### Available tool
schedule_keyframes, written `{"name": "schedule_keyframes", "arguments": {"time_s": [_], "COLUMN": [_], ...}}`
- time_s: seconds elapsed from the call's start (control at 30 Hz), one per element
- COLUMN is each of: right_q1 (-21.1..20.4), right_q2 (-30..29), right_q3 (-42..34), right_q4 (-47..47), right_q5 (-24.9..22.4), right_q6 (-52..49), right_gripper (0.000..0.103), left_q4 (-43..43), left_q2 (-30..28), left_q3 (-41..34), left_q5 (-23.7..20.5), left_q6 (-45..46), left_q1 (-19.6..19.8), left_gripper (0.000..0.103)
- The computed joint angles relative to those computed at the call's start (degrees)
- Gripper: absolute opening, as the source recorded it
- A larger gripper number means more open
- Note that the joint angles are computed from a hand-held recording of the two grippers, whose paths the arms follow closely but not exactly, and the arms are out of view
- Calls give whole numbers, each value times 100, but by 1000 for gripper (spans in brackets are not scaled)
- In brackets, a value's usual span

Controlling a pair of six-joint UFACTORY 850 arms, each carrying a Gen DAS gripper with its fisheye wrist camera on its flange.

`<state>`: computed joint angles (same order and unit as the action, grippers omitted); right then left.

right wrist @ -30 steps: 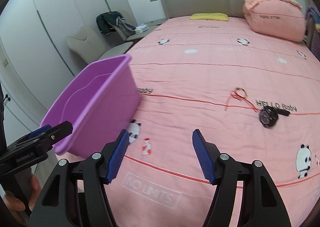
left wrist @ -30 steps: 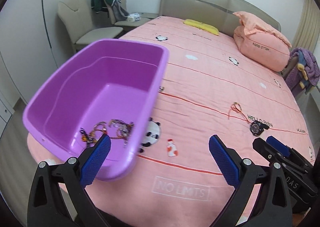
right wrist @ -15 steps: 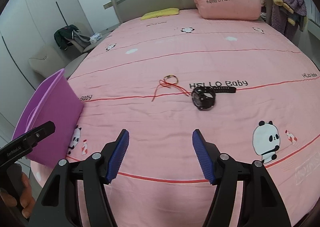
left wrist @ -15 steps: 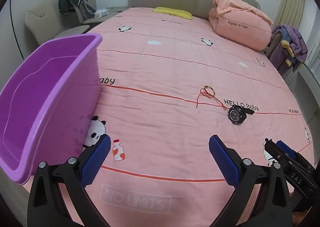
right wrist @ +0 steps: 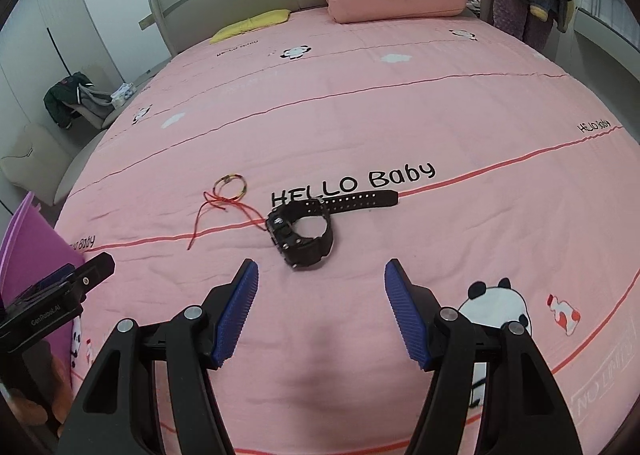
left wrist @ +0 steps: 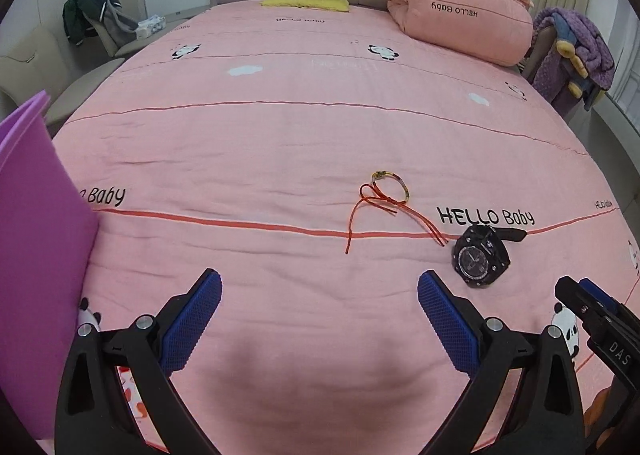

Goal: Organize jewelry
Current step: 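Close the left tool on the red-string bracelet while the right tool grasps the black wristwatch strap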

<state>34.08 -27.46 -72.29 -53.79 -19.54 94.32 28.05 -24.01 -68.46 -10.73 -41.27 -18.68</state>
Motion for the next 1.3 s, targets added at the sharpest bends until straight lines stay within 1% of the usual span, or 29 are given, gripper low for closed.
{"name": "schedule_keyframes", "arguments": {"time_s": [0.07, 0.17, 0.3, 0.57, 0.7, 0.8, 1.0, 1.2, 1.3], "right_q1": [-107, -255, -408, -562, -600, -616, -631, -644, -654], "right_q2": [-183, -466, -798, -1210, -1316, -1384, -1479, -1514, -1492], "right_q3": [-179, -464, -773, -1149, -1230, -1297, -1386, -1399, -1324], "right_q4": [185, 544, 1059, 1944, 2063, 2177, 2227, 2024, 1967], "right_q5": [35, 65, 92, 65, 56, 48, 61, 128, 174], "right_q6": [-323, -870, -1465, -2454, -2572, -2697, -2754, -2567, -2529], "right_gripper": [63, 63, 63, 63, 63, 63, 63, 63, 63], "left_q4": [-253, -177, -429, -396, -188, -204, -26, -92, 6], "left_q2": [-316, -707, -1148, -1743, -1990, -2150, -2367, -2598, -2692], "left_q3": [-310, -705, -1196, -1913, -2217, -2425, -2667, -2924, -3033], "left_q5": [-53, -159, -280, -476, -579, -651, -752, -832, -877], "left_q6": [248, 203, 431, 419, 294, 347, 229, 324, 273], "left_q1": [-14, -50, -41, -61, -89, -91, -102, -123, -151], "left_gripper": [97, 97, 97, 97, 97, 97, 97, 97, 97]}}
